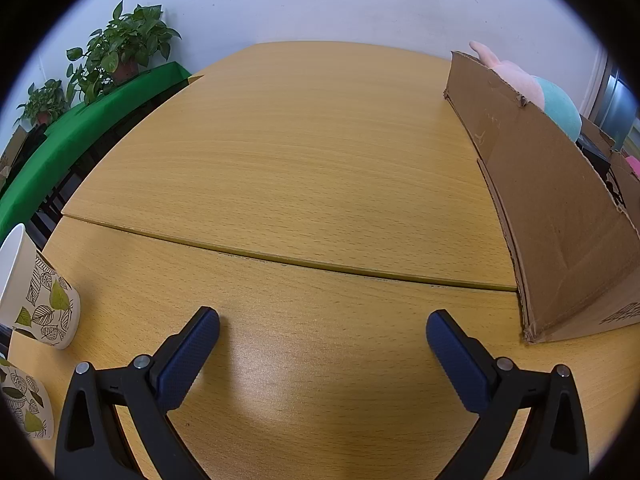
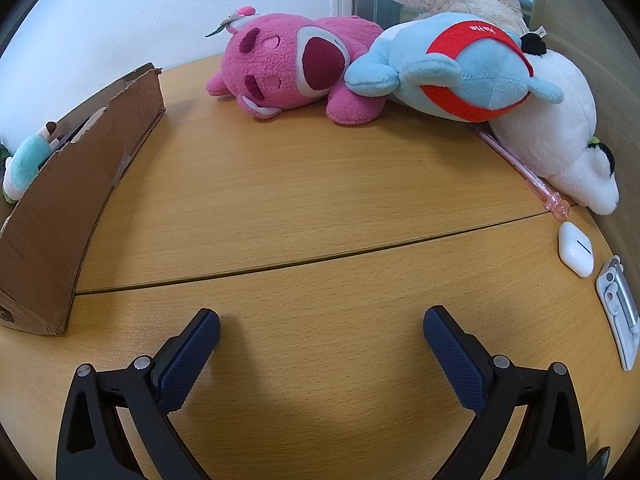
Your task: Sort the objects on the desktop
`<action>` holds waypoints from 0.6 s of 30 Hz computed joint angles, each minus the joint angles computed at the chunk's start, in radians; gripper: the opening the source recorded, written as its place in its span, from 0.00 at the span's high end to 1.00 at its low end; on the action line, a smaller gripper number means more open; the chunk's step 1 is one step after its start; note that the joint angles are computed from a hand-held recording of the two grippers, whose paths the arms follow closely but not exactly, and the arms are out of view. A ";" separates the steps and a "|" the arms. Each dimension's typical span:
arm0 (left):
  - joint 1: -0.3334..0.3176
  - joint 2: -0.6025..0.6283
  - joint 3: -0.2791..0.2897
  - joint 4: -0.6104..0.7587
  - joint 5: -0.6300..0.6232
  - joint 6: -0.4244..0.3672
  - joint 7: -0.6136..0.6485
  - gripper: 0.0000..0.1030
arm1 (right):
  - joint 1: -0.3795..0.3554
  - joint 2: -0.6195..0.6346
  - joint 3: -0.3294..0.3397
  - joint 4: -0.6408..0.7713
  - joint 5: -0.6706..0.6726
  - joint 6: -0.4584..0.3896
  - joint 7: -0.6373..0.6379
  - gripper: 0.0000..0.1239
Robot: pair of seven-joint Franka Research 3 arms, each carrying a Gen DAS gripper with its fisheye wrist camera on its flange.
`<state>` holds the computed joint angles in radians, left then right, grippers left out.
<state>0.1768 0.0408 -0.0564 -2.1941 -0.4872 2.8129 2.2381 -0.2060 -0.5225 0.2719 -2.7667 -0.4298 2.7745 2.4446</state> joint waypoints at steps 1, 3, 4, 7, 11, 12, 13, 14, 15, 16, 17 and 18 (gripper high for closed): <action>0.000 0.000 0.000 -0.001 0.000 0.000 0.000 0.00 | 0.000 -0.001 0.000 -0.001 0.000 0.000 0.001 0.17; 0.000 0.000 0.000 -0.001 -0.001 0.001 0.000 0.00 | 0.001 -0.001 0.000 0.000 -0.001 -0.001 0.002 0.17; 0.000 0.001 -0.001 -0.001 -0.002 0.002 0.000 0.00 | 0.001 -0.001 0.000 0.000 -0.001 -0.001 0.002 0.17; 0.000 0.001 -0.001 -0.001 -0.002 0.002 0.001 0.00 | 0.001 -0.001 0.000 0.000 -0.002 -0.002 0.004 0.17; 0.000 0.002 -0.002 -0.001 -0.003 0.003 0.001 0.00 | 0.002 0.000 0.001 0.000 -0.004 -0.002 0.007 0.17; 0.000 0.002 -0.002 -0.001 -0.004 0.003 0.002 0.00 | 0.000 -0.001 0.003 0.001 -0.006 -0.004 0.011 0.17; 0.000 0.002 -0.002 -0.002 -0.004 0.004 0.002 0.00 | 0.000 0.000 0.003 0.001 -0.007 -0.004 0.012 0.17; 0.000 0.002 -0.002 -0.002 -0.004 0.004 0.002 0.00 | 0.000 0.000 0.003 0.001 -0.008 -0.004 0.013 0.17; 0.000 0.002 -0.002 -0.002 -0.004 0.004 0.002 0.00 | 0.000 0.000 0.003 0.001 -0.008 -0.004 0.014 0.17; 0.000 0.002 -0.002 -0.002 -0.004 0.004 0.001 0.00 | 0.000 0.000 0.003 0.001 -0.009 -0.004 0.014 0.17; 0.000 0.002 -0.002 -0.002 -0.004 0.004 0.001 0.00 | 0.001 0.000 0.003 0.002 -0.010 -0.004 0.015 0.17; 0.000 0.002 -0.002 -0.002 -0.006 0.004 0.002 0.00 | 0.001 0.000 0.002 0.001 -0.010 -0.004 0.015 0.17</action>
